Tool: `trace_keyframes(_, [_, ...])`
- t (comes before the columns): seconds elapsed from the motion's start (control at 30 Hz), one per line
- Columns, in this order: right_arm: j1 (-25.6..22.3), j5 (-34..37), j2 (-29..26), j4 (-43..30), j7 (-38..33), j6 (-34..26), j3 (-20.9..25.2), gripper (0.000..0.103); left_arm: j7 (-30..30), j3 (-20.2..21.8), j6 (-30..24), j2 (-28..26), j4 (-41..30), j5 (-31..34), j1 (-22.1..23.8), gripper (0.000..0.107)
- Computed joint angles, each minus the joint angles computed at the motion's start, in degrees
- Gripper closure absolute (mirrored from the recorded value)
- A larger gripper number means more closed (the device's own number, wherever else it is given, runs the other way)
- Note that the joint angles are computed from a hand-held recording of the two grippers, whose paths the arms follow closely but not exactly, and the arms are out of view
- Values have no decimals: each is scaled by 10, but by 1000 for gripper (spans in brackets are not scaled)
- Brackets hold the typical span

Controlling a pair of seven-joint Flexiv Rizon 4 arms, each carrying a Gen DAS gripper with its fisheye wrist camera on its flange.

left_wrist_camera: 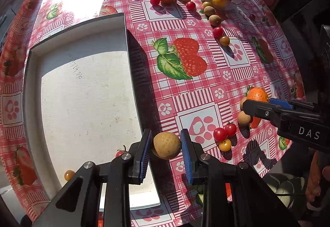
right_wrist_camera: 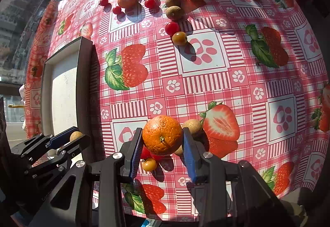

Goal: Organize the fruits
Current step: 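Carry the mandarin and kiwi into the white tray and open both tools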

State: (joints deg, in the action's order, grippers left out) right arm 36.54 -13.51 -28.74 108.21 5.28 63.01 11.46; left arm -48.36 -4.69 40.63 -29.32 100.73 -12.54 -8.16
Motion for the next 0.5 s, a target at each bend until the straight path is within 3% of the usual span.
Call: trace_keyframes(0.5, [12, 14, -92, -188, -121, -81, 12, 63, -15, 23, 24, -9, -13, -9, 48, 77])
